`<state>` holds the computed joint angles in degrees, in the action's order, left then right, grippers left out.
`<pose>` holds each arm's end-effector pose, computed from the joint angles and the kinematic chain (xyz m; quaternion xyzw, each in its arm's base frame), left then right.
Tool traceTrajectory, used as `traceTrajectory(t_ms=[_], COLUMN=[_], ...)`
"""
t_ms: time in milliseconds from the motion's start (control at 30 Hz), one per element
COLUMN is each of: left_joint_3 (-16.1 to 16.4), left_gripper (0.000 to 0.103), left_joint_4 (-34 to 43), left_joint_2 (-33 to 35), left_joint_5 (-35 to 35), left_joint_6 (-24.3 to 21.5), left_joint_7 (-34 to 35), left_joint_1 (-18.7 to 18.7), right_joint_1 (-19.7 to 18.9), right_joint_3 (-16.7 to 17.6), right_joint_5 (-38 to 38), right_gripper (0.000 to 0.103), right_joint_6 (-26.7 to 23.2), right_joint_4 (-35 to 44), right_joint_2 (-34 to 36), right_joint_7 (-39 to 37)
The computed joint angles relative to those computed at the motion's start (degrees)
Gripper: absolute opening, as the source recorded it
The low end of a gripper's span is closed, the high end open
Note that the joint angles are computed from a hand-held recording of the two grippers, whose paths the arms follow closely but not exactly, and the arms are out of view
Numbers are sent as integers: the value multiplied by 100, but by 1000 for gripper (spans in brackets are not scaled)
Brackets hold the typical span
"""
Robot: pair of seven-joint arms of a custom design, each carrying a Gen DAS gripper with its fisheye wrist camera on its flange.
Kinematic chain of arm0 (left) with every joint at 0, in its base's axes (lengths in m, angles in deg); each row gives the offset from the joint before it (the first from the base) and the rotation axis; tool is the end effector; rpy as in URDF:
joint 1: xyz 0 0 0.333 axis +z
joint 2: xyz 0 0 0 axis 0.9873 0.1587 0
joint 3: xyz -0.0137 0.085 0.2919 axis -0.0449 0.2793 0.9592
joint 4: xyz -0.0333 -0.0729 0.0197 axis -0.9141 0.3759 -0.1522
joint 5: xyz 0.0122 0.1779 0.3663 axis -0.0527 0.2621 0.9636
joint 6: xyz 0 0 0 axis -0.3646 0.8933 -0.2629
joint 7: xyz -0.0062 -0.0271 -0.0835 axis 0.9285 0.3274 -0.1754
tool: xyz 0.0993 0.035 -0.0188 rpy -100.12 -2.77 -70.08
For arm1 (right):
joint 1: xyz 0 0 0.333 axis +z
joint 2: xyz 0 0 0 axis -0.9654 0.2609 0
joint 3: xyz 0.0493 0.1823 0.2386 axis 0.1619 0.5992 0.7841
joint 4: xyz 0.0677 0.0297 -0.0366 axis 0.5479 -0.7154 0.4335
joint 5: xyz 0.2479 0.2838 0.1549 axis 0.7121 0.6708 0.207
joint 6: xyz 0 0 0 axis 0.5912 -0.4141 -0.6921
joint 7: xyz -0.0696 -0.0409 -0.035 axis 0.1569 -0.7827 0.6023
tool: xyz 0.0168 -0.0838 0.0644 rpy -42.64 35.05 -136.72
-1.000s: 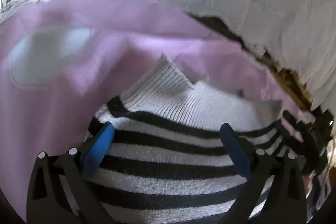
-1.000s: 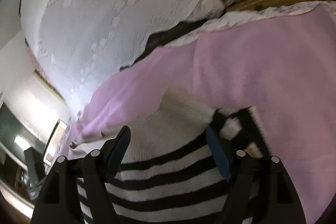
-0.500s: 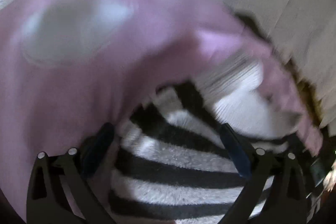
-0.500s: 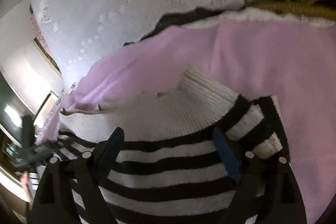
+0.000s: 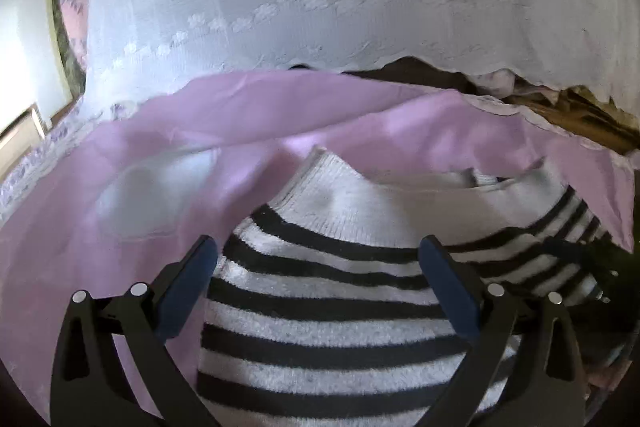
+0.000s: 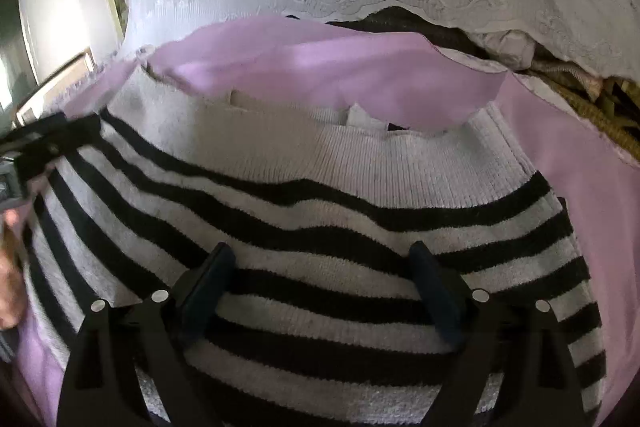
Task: Fold small clothes
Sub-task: 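Release the hem and press the folded sweater flat with both grippers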
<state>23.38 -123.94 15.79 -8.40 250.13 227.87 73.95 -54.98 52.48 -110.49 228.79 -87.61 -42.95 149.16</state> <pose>0.5693 -0.1118 0.4425 -0.4657 0.7823 -0.3577 0.2079 0.4621 0.2725 0.3824 -0.5848 0.7570 -0.1822 0.2275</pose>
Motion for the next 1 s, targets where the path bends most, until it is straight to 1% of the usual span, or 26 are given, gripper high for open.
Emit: traceTrajectory(t_ms=[67,100,133,200,233,267,300,333,367,433,500,533,567,600,633,667,700,733,767,800,833,900,967,1000], left_joint_3=[115,150,152,66,47,40,95,99,30,-135,-246,-312,-342,-360,-316,-278,-238,-210,-182,-144,-118,-78,-30,12], left_gripper=[98,98,98,98,98,98,98,98,98,98,98,98,98,98,98,98,98,98,98,98,98,98,98,98], left_joint_4=[368,555,791,1059,1310,1419,1564,1658,1816,1766,1702,1594,1490,1277,1147,911,685,384,283,135,-96,-446,-852,-1023], left_joint_2=[100,166,305,544,807,1003,1247,1380,1479,1434,1365,1269,1178,975,852,651,489,305,274,192,64,-137,-433,-564], left_joint_5=[-76,-66,-60,59,447,918,1526,1767,1681,1365,995,622,337,-34,-162,-287,-280,-91,185,417,692,928,966,967], left_joint_6=[-1068,-1532,-1899,-2088,-2229,-2134,-1962,-1995,-2178,-2048,-2143,-2119,-2093,-2061,-2073,-1984,-1764,-1366,-1116,-978,-767,-377,-24,92], left_joint_7=[-7,-44,-77,-136,-423,-916,-1637,-1989,-2053,-1855,-1640,-1332,-1099,-782,-636,-427,-293,-263,-436,-579,-781,-958,-961,-949], left_joint_1=[130,200,250,267,259,202,113,123,241,436,612,726,781,848,847,824,750,629,525,453,384,273,158,92], right_joint_1=[-36,-44,-46,-50,-62,-80,-91,-129,-142,-173,-240,-318,-397,-504,-596,-604,-572,-477,-291,-222,-236,-305,-271,-239], right_joint_3=[-35,-24,-5,13,3,-13,-4,-5,-4,12,65,151,205,286,367,376,324,239,106,87,169,398,574,604], right_joint_5=[1,-7,-27,-31,-38,-38,-50,-111,-146,-258,-583,-1039,-1406,-1903,-2334,-2405,-2260,-1876,-1146,-810,-839,-1217,-1444,-1470], right_gripper=[91,91,91,92,92,93,93,93,93,93,93,93,93,93,93,93,93,93,93,93,93,93,93,93], right_joint_6=[245,245,204,212,291,395,454,529,577,640,611,500,458,447,442,429,439,426,326,192,27,-302,-658,-763], right_joint_4=[-147,-166,-168,-145,-172,-222,-267,-229,-253,-288,-276,-344,-401,-505,-636,-716,-742,-756,-730,-685,-650,-679,-777,-819], right_joint_2=[-70,-92,-105,-90,-95,-125,-162,-91,-103,-132,-160,-309,-419,-595,-804,-905,-904,-855,-731,-671,-698,-886,-1142,-1228], right_joint_7=[84,90,89,112,131,148,195,248,295,434,804,1363,1796,2397,2974,3150,3034,2694,2034,1708,1705,2133,2469,2509])
